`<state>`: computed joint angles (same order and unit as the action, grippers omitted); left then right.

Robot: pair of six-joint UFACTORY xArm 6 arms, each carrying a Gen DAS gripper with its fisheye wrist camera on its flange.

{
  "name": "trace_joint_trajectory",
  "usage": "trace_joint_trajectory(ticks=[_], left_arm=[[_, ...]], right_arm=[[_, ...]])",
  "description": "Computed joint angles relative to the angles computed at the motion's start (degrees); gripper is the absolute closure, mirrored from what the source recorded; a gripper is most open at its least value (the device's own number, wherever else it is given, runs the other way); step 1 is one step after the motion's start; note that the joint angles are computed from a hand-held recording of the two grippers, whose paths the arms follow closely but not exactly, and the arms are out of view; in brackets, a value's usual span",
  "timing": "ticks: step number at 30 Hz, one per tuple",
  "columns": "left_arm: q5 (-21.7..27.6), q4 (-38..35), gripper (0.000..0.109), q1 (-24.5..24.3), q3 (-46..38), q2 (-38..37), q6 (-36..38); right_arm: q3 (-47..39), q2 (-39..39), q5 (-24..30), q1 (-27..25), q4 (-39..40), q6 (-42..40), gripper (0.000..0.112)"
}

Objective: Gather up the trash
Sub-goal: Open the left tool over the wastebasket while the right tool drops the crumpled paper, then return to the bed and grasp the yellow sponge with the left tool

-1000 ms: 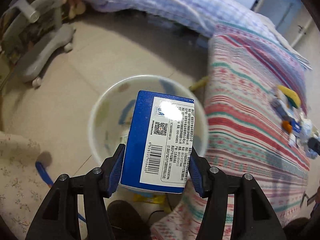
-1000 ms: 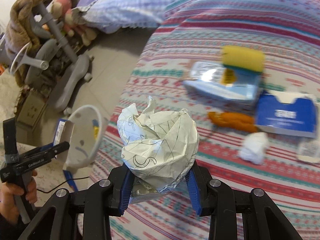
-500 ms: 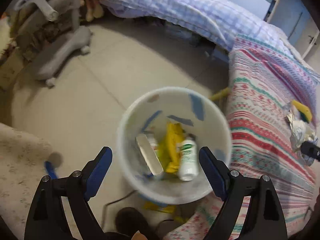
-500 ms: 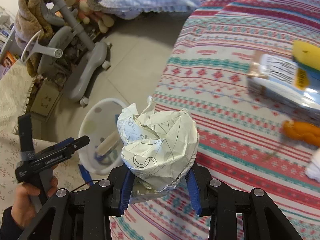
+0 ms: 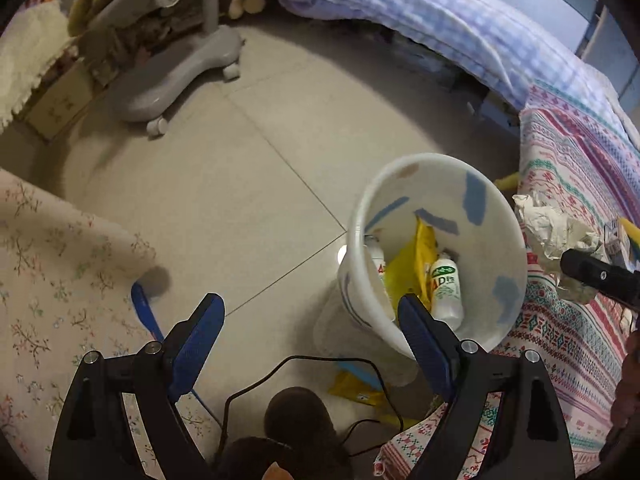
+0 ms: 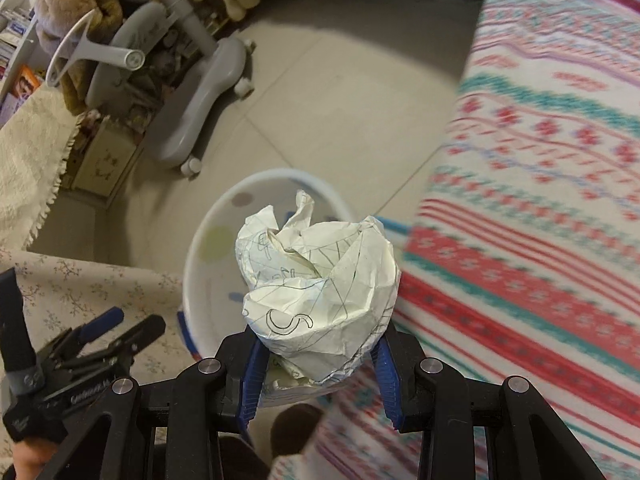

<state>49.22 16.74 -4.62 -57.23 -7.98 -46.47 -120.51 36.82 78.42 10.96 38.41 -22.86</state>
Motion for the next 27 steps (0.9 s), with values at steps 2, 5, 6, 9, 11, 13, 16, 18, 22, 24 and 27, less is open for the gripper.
trace_joint_trajectory(ticks=[2,5,6,9,11,13,16,18,22,24,27], left_arm=[[0.2,0.3,0.018,0.4,0.0,0.1,-0.5],[0.5,0.0,0.018,0.5,-0.3,0.8,-0.7],[0.6,-0.1,0.018,0.5,-0.4,0.9,-0.8],[0.8,-0.2,0.018,-0.2,-0.9,1.6,-1.2],[0.9,-0.8,0.018,-0.6,-1.5,1.9,-1.0],[1.0,-1.0,0.018,-1.3,-2.3,2.4,-1.2],[1.2,-1.4,0.018,-2.9,-4.1,3.5,-1.5],[1.4,-1.4,0.018,-4.3,-5.8,4.8,-1.6],[1.8,-1.6,0.018,-7.3,-9.8,7.8,-1.7],[2.0,-1.8,0.018,-9.0,-12.3,9.6,-1.5],[2.3,-2.4,0.018,-11.5,-16.5,13.1,-0.8]], right_arm=[[0.6,-0.1,-0.6,0.8,0.1,-0.3,0.065],[1.4,-0.6,-1.3,1.4,-0.7,0.3,0.05],[1.7,-0.9,-1.7,1.4,-0.9,0.4,0.046],[3.2,-2.8,-3.4,0.7,-2.0,0.1,0.044],[3.9,-3.9,-4.5,-0.5,-2.4,0.3,0.043],[5.1,-5.2,-5.3,-1.6,-2.5,0.3,0.042],[6.6,-7.7,-7.1,-3.4,-5.3,1.3,0.041],[7.4,-9.1,-8.1,-4.3,-7.3,1.9,0.041],[8.9,-11.6,-9.0,-7.3,-9.1,1.9,0.04],[9.4,-12.5,-9.1,-8.7,-8.9,1.4,0.04],[10.8,-13.9,-9.7,-11.1,-9.2,0.5,0.039]])
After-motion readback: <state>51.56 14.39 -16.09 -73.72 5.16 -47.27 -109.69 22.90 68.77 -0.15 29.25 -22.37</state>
